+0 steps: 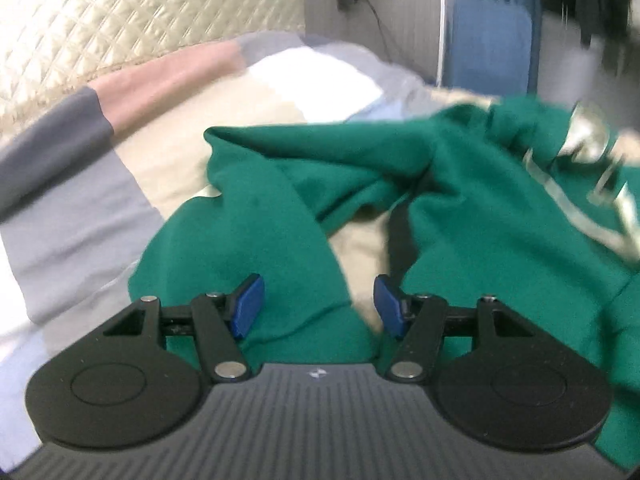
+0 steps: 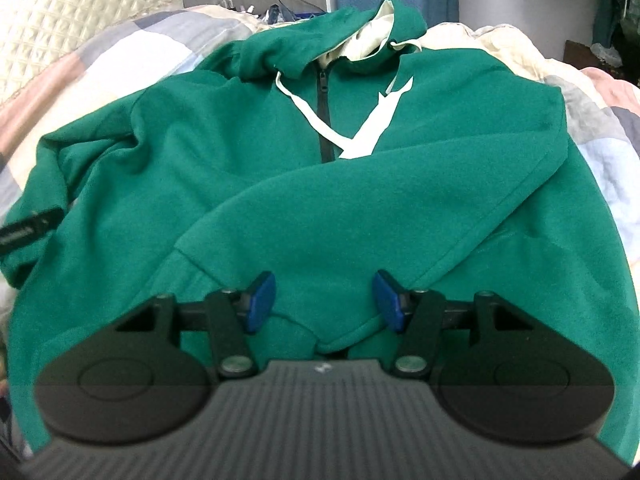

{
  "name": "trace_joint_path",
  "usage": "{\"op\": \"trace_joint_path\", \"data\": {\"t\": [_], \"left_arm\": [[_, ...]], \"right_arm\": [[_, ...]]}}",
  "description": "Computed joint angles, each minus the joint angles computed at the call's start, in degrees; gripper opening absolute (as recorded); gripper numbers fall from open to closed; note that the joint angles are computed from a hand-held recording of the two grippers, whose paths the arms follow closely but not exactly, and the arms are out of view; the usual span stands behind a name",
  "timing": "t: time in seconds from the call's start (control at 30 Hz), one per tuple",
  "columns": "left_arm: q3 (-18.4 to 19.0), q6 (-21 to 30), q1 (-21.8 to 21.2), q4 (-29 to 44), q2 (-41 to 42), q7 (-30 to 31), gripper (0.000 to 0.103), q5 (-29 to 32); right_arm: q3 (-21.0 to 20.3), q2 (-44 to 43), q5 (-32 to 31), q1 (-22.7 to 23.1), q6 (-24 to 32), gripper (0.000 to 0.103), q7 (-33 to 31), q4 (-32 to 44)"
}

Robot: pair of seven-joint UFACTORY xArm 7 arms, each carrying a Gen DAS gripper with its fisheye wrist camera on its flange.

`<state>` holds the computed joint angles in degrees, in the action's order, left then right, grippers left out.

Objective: Fold large clothes

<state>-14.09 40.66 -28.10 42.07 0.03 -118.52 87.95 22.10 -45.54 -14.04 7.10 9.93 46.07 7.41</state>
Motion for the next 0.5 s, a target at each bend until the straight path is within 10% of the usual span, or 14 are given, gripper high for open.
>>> {"op": "trace_joint_path", "data": {"t": [0.23,0.3,0.37,0.5], "left_arm": [[-0.30,9.79,-2.36,2.32,3.50,7.80,0.067,-4.18],[-0.40,12.90,-3.11,2.28,3.42,8.86,0.056,-5.18],[0.11,11.69,-2.77,1.89,2.50,10.48,0.023,-6.64],[-0.54,11.41,-2.50,0.56,-1.40,12.74,0.006,-7.61]], "right_arm": [[-1.00,-0.40,0.17,0.59,-0.11,0.057,-0.39,-0.31],[-1.38,-0.26,0.25,0.67,-0.59,0.057,-0.87,-0.50],[-1.40,-0.30,0.31,0.63,-0.91,0.057,-1.24,-0.66],[-2.27,-0.58,0.74,0.99,-1.63,0.057,-2.24,-1.17]]}}
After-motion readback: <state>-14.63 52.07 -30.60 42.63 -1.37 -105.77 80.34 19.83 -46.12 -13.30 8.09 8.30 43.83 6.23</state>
